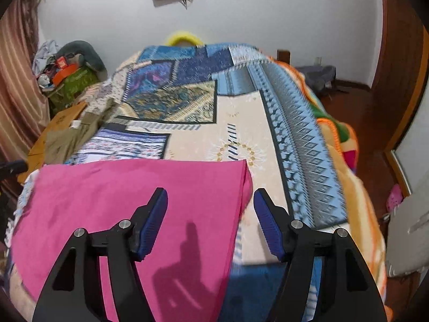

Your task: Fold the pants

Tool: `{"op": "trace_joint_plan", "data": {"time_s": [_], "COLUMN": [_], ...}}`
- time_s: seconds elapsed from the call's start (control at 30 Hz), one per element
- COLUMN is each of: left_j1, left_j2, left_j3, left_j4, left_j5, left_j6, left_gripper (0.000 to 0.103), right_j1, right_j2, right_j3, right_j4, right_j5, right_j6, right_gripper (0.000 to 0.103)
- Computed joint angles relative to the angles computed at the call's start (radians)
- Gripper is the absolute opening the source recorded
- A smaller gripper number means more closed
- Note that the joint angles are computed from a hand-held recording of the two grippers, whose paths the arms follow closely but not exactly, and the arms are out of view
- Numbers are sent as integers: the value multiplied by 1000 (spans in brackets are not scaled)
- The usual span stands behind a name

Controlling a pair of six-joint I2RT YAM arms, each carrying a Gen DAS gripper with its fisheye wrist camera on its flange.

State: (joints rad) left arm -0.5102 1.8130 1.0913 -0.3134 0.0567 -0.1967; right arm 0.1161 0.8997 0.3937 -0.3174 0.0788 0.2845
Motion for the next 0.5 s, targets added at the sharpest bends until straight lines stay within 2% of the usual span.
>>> {"op": "trace_joint_plan", "data": {"time_s": [0.13, 0.23, 0.27, 0.3, 0.33, 0.37, 0.4, 0.43, 0.47, 0.5], "left_j1": [24, 25, 32, 37, 44, 51, 45, 38, 22, 13], "left_j2": [88, 92, 89, 90, 91, 89, 82, 75, 62, 56], "left_j3": [29, 11, 4, 4, 4, 3, -2, -7, -19, -26], "left_j4": [-1, 24, 36, 36, 36, 34, 39, 42, 51, 57], "left_j5": [91, 109, 131, 151, 178, 213, 201, 184, 143, 111], "left_j6": [-10, 0, 5, 7, 10, 9, 7, 10, 13, 18], "left_gripper": [58, 58, 54, 51, 42, 36, 36, 32, 23, 18], "right_j1": [-75, -111, -115, -112, -102, -97, -95, -87, -83, -84], "right_j2": [267, 377, 389, 387, 372, 370, 368, 367, 360, 358], "right_j3": [31, 41, 36, 24, 8, 7, 6, 7, 3, 1], "right_j4": [159, 225, 242, 265, 284, 285, 284, 279, 281, 284], "right_j5": [-57, -115, -130, -131, -122, -121, -124, -108, -98, -94], "right_j6": [-31, -36, -36, -36, -35, -34, -35, -34, -36, -42], "right_gripper": [63, 62, 59, 51, 46, 34, 26, 23, 13, 8]}}
